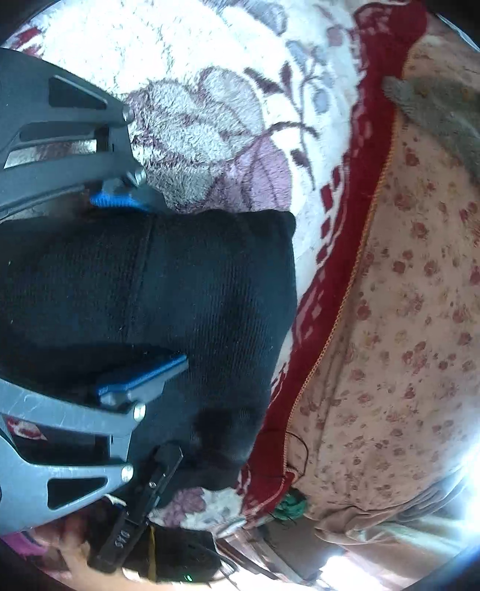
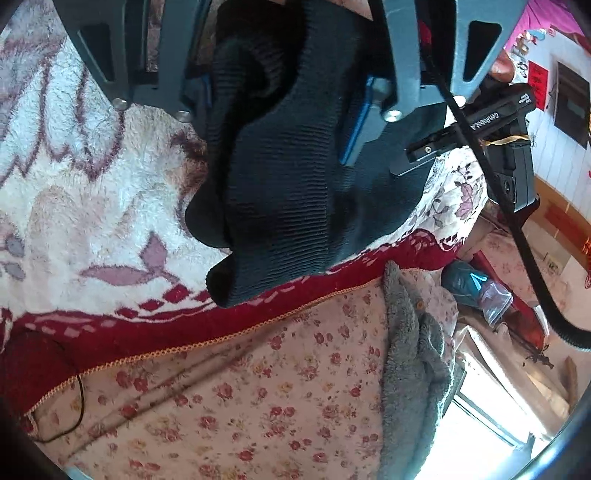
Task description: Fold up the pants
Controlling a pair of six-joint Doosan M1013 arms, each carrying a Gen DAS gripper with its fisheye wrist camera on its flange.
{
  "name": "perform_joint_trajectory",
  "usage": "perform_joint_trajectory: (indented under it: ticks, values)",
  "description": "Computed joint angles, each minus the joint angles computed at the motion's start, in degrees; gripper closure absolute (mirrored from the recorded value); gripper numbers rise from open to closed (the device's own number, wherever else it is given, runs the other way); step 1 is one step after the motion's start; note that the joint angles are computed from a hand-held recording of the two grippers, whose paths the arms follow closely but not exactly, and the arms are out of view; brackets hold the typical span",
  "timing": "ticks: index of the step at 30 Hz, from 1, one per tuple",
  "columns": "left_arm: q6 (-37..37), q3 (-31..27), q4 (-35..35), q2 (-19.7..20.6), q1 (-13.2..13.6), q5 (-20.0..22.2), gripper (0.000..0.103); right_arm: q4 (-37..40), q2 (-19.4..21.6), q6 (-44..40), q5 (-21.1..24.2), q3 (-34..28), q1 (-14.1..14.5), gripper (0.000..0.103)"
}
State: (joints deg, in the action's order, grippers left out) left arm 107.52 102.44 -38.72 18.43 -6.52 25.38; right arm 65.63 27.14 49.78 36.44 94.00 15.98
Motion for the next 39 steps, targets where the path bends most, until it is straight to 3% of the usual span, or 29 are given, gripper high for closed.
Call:
perform_joint_trajectory:
  ticks: [3, 5, 13, 30, 39]
  values:
    - [-0.43, 0.77, 2.77, -1.29, -0.77, -2.11, 0.064, -1.94, -0.81, 0.41, -1.39, 0.02, 0.56, 0.058]
    - [0.54, 0.9, 2.47, -1.88, -0.73, -2.27, 0.069, -3.04, -1.38, 0.71, -2.03, 0.01, 0.88, 0.059]
    - [2.34, 1.69, -1.38, -4.31, 1.88, -1.89, 0.07, -2.44, -1.99, -0.43, -1.16, -1.73, 2.47, 0.061]
    - [-11.09, 4.95, 11.08, -9.33, 10.7, -5.06, 0.07, -3.66, 4.03, 2.01, 3.72, -13.37, 10.07, 0.061]
    - [-12.44, 6.18, 12.05, -10.29, 14.34, -5.66, 0.07, -6.35, 6.93, 4.18, 5.81, -18.27, 12.95, 0.061]
